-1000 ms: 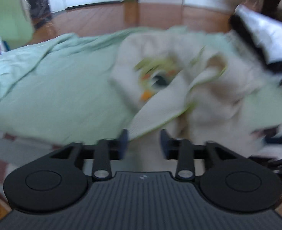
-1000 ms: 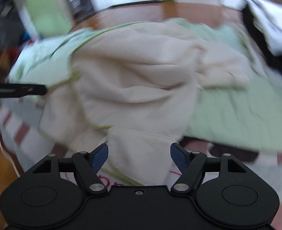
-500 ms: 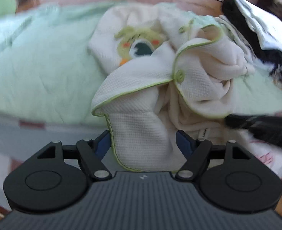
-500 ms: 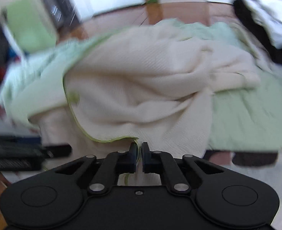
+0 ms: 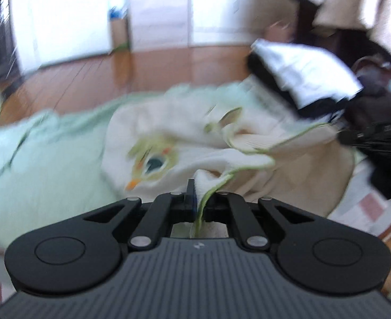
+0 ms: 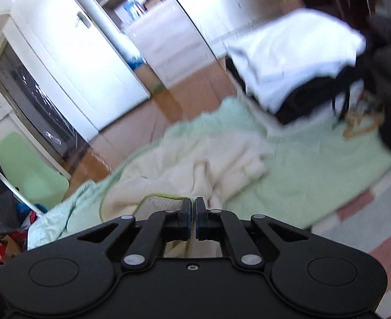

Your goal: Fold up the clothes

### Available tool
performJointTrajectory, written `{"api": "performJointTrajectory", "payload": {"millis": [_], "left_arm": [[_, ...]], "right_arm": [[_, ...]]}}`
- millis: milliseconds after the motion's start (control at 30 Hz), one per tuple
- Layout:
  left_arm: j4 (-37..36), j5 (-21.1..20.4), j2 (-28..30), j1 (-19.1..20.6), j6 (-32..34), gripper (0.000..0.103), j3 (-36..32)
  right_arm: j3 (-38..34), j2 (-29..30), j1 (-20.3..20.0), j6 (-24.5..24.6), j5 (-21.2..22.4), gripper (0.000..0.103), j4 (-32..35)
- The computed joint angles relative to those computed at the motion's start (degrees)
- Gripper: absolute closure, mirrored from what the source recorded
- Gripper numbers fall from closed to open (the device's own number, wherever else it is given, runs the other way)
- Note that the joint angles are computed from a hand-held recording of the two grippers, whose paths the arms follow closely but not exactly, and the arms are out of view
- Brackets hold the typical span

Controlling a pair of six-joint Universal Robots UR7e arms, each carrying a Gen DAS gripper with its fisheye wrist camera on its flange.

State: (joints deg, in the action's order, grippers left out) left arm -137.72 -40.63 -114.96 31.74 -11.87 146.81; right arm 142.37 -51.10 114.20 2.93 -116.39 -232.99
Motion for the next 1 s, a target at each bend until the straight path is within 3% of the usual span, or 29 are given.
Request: {"api": "performJointTrajectory", "payload": {"millis": [33,133,167,200,267,333,400,467,500,533,567,600,633,800,867,933,1000], "left_arm": [[0.7,-1.9,-0.3,-0.2,1.4,0.100,-1.0],[5.9,-10.8,0.6,2.2,5.1,0.098,-4.2],[7.8,-13.1,1.4,3.3,5.4,0.094,-4.9],[9.4,-13.2,2.5,4.4,3.4,0.094,-4.6],[12.2,-13.5,5.3,6.7,-0.2,0.091,-4.3],[14.4,-13.9,6.6,8.7,-2.5,0.083,-4.6],[15.9,-14.8,6.5,10.3,-4.4,0.063,-5.2],[13.4,-17.9,4.5,12.1,-4.3,0.050,-5.5],[11.6,-19.1,3.9,13.2,-4.5,0.047,-5.5],[9.8,-20.4,3.3,14.3,-4.8,0.046,-5.5],[8.2,-21.4,3.1,15.4,-5.4,0.046,-5.6],[7.4,-21.2,3.6,16.3,-6.6,0.046,-5.9],[6.9,-20.3,3.7,16.8,-7.6,0.046,-6.3],[6.4,-11.7,4.5,18.9,-12.1,0.044,-6.5],[4.5,-8.3,4.3,20.2,-14.8,0.046,-5.9],[2.9,-4.7,4.4,21.4,-17.2,0.046,-5.4],[2.6,-0.6,4.0,20.8,-18.0,0.046,-4.8]], "right_arm": [[0.5,-0.9,0.2,0.1,0.4,0.100,-1.1],[1.7,0.2,2.3,-5.6,-2.0,0.102,-10.9],[1.5,1.5,3.2,-8.0,-4.6,0.102,-13.5],[1.7,1.9,3.2,-9.5,-7.1,0.102,-13.7],[2.6,1.4,1.1,-7.1,-10.8,0.102,-8.5],[3.5,0.7,-0.7,-5.0,-9.1,0.101,-3.4],[2.6,-0.2,-0.1,-6.5,-7.8,0.094,4.0],[1.0,-1.2,0.9,-8.5,-5.0,0.092,10.9],[0.3,-2.0,0.4,-7.8,-1.2,0.085,14.8],[-0.2,-3.0,-1.0,-5.7,4.3,0.061,18.6],[0.0,-3.7,-2.4,-3.4,9.5,0.050,21.5],[-0.7,-3.5,-3.8,-1.9,13.8,0.043,24.3],[-1.6,-3.0,-4.5,-0.9,16.2,0.043,26.4],[-5.5,1.2,-4.5,-1.8,20.5,0.043,33.8],[-5.6,3.7,-5.3,1.8,23.0,0.040,32.5],[-6.7,7.5,-5.7,7.9,22.8,0.031,30.5],[-8.3,10.3,-5.3,9.4,23.2,0.031,29.9]]}}
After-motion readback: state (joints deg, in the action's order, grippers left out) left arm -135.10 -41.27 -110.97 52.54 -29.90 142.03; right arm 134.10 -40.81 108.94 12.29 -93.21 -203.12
